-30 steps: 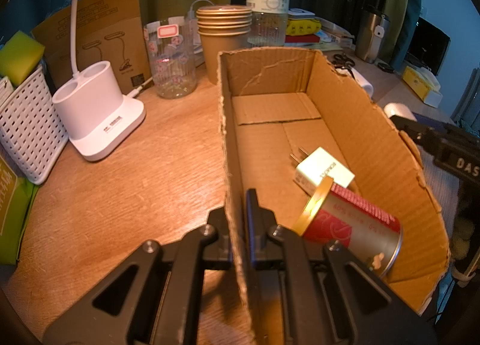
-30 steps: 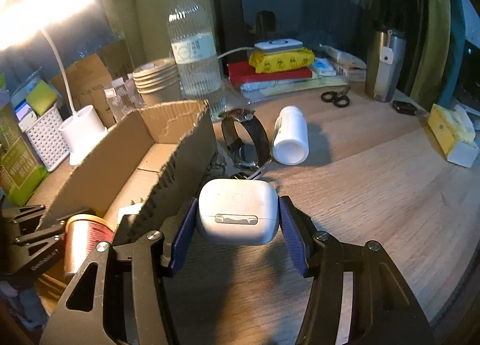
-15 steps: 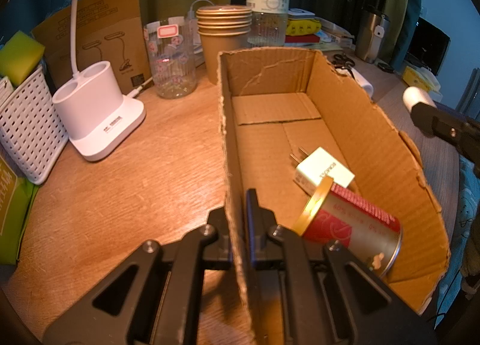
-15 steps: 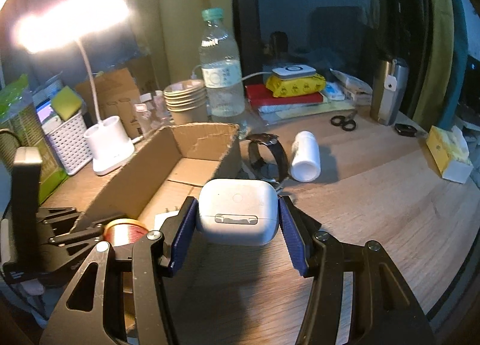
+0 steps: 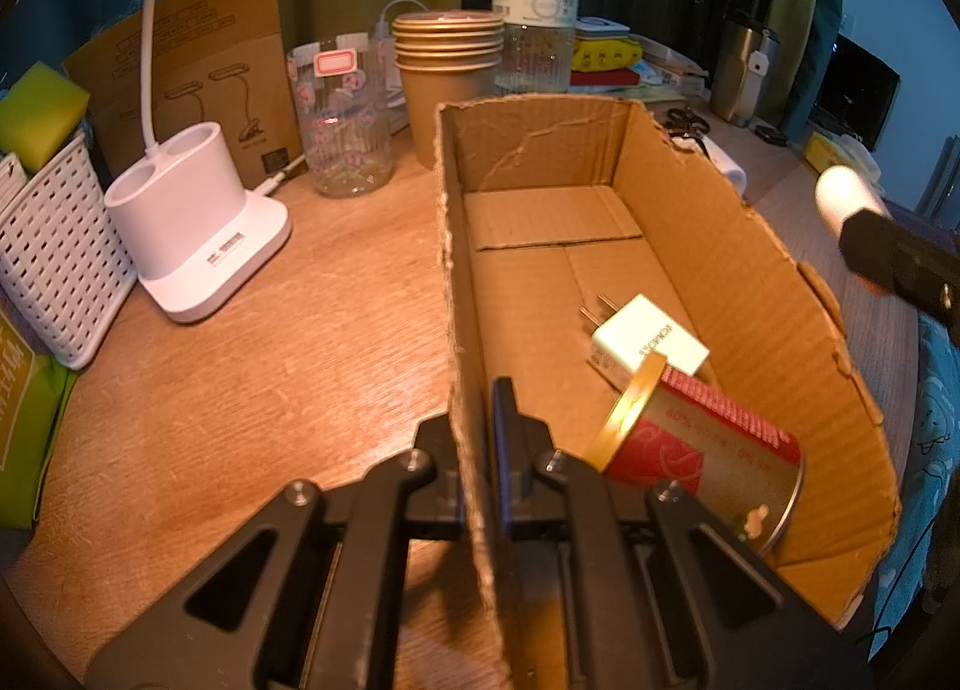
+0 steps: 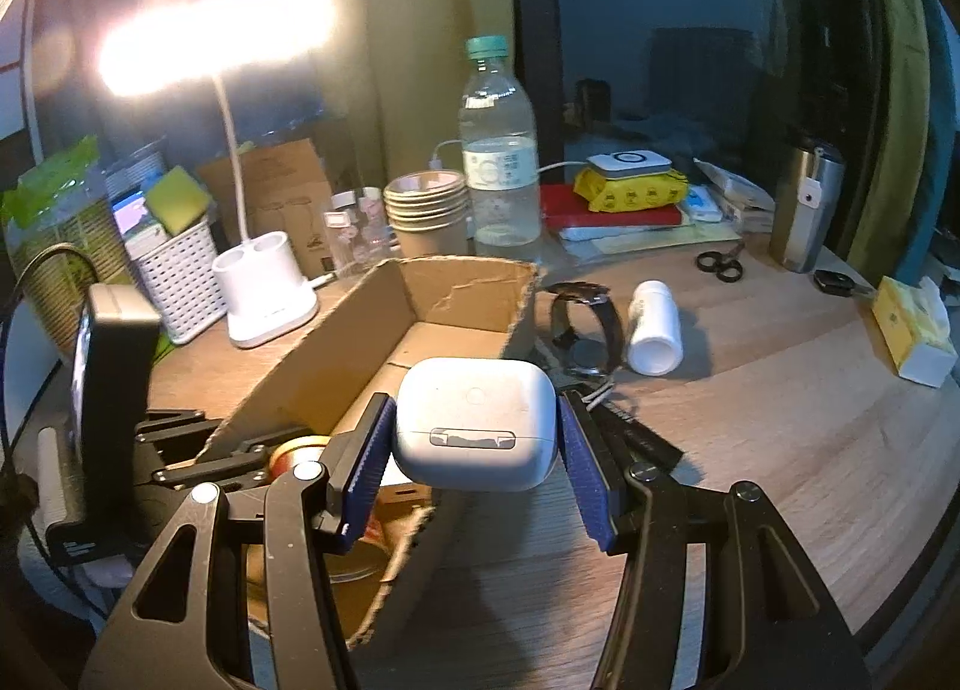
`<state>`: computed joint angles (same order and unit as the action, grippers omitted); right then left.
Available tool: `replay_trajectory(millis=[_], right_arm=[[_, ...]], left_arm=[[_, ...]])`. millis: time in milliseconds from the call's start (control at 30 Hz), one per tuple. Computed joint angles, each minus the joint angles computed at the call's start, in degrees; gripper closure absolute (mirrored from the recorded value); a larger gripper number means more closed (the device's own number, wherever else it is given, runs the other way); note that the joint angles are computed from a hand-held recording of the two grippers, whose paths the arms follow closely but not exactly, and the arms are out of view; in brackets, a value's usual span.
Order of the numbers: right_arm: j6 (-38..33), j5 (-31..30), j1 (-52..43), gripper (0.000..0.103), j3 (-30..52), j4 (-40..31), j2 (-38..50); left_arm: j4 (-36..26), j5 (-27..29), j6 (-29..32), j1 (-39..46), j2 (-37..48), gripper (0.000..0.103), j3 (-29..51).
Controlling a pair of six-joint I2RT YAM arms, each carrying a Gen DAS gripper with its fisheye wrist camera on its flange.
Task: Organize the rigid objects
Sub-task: 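Carry the earbud case over the box and release it inside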
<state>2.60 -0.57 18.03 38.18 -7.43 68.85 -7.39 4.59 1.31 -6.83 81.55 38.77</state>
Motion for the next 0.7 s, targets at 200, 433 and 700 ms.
replay_trajectory(millis=[200,433,700], right_arm=[[0.32,0.5,2.87,0.045,-0.1,0.27,0.71],[0.31,0.57,4.69,0.045,-0.18,0.29,1.17],[-0.44,0.79,6.39,0.045,0.29,-0.84,2.42]], left_arm=[[0.03,0.01,0.01,0.01,0.02,0.096,0.0],[0.05,0.03,0.0,0.02,0.06,0.096,0.02],[0.04,0.04,0.03,0.04,0.04,0.096,0.01]])
